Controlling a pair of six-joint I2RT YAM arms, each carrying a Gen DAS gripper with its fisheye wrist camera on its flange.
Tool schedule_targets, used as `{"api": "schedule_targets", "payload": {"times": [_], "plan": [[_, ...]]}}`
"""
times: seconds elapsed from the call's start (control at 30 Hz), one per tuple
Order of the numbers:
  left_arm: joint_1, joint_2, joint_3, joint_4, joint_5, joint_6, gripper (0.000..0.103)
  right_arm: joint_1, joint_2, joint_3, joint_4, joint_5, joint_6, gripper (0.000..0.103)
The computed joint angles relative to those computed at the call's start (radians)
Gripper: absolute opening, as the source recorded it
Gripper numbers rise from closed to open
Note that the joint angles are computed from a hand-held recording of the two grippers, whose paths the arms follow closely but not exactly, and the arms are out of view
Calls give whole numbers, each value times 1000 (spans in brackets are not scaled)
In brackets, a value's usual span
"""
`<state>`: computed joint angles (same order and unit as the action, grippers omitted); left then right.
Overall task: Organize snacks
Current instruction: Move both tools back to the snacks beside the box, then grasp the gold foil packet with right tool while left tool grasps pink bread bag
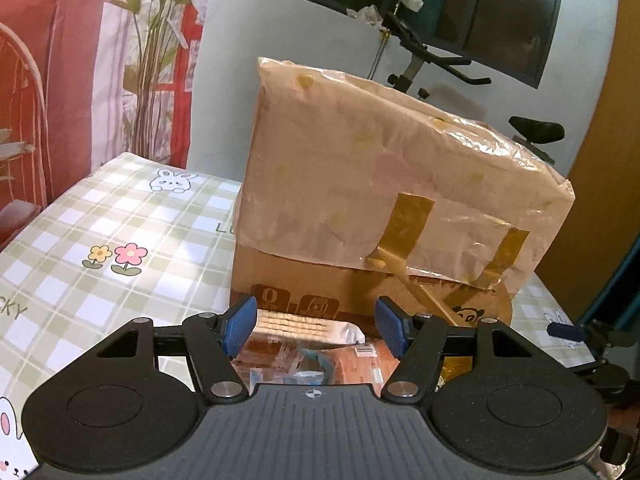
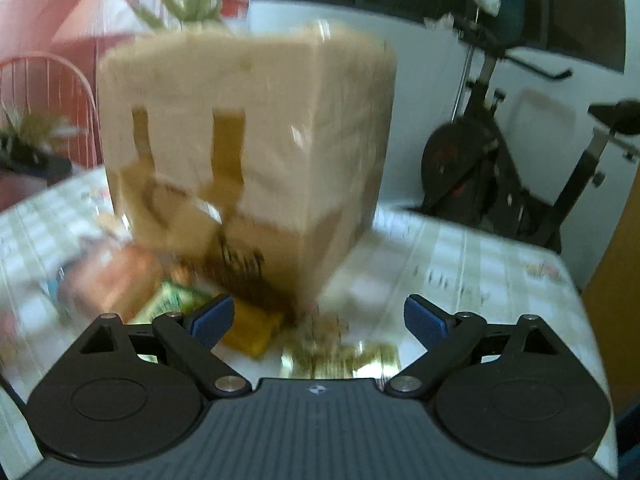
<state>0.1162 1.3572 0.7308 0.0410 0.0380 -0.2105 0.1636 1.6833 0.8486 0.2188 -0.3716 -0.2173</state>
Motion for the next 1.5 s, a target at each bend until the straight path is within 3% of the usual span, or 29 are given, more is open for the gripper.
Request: {"api": "schedule_targets", "payload": {"times": [0.4, 0.87, 1.37, 1.5], "plan": [[-45, 35, 11, -14, -38, 0, 68, -40, 146, 67, -21, -4, -1, 94], [-65, 65, 14, -16, -44, 5, 68, 6, 197, 102, -42, 46, -24, 94], [-72, 78, 3, -18, -24, 20, 68, 1, 194, 83, -11, 34, -11, 87], [-71, 89, 7, -24, -15, 20, 68, -14, 172, 36, 63, 2, -4, 78]]}}
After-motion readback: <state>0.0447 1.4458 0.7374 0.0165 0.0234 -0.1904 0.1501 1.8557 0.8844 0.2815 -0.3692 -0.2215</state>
